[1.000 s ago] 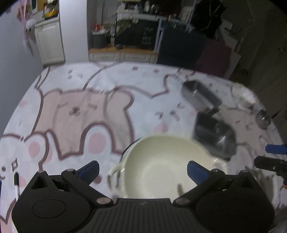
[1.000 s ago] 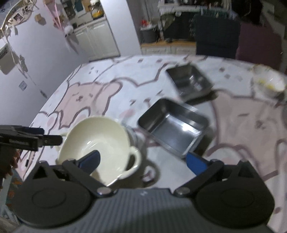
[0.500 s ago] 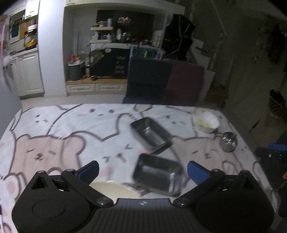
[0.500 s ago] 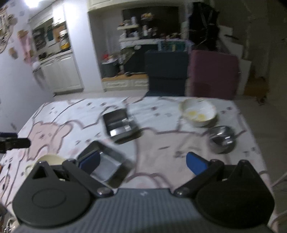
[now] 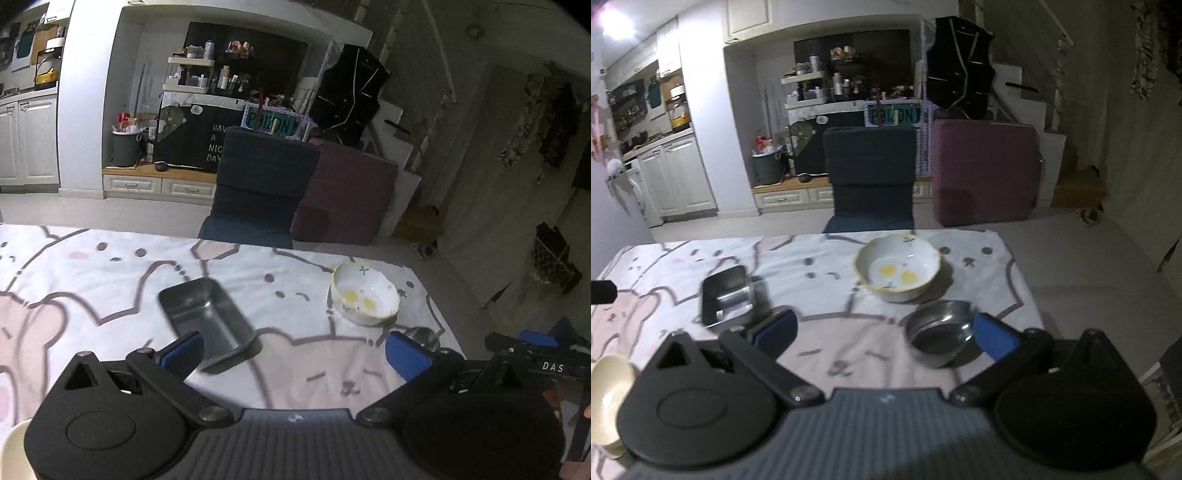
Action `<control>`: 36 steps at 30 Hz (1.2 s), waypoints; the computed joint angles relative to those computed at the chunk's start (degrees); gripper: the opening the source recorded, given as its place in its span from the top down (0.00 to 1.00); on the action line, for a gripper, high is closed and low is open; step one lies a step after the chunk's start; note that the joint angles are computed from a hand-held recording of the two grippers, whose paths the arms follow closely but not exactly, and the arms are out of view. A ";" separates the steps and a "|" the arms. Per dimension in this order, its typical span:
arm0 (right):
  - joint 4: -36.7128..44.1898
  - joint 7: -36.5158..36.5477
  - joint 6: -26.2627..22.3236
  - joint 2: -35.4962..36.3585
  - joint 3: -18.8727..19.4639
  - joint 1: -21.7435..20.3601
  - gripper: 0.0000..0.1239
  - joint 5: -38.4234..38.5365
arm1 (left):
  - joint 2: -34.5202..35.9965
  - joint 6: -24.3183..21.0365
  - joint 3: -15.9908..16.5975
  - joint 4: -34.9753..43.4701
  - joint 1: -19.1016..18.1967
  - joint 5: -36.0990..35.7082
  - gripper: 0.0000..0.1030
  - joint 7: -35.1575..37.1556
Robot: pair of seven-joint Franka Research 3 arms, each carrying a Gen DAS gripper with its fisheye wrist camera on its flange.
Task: Organize plates and bowls
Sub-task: 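Move both grippers toward the rim of the yellow-rimmed lemon-print bowl, then close the right gripper on the lemon bowl rim while the left gripper closes too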
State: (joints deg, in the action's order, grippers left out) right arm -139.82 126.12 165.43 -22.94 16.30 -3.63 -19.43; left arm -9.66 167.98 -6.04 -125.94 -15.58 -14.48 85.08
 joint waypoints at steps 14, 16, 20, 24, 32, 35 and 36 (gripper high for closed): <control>20.41 2.61 6.74 27.32 -7.53 -3.95 0.17 -14.54 | 32.22 -3.94 -5.61 31.19 2.03 24.05 0.00 -28.16; 24.37 0.28 6.24 31.53 -8.55 -3.25 0.17 -12.19 | 37.17 -5.81 -6.23 36.59 2.09 23.82 0.00 -28.02; 32.14 -12.98 4.19 39.91 -5.86 -5.24 0.25 -1.74 | 46.62 -8.64 -6.11 47.50 1.14 24.51 0.05 -26.94; 40.51 -21.04 -0.17 47.66 -3.60 -6.25 0.37 6.44 | 56.52 -14.10 -7.77 60.66 1.03 21.91 0.26 -24.73; 49.76 -30.24 -5.50 56.32 -1.87 -5.85 0.59 17.73 | 65.51 -18.45 -8.07 73.57 -0.89 19.27 0.47 -18.44; 51.17 -32.21 -6.71 57.36 -2.57 -4.71 0.75 20.48 | 66.62 -19.82 -8.19 75.67 -1.37 18.57 0.53 -17.01; 51.25 -32.67 -6.56 57.44 -2.99 -4.23 0.77 21.29 | 67.11 -20.72 -7.89 76.76 -1.74 18.63 0.55 -16.58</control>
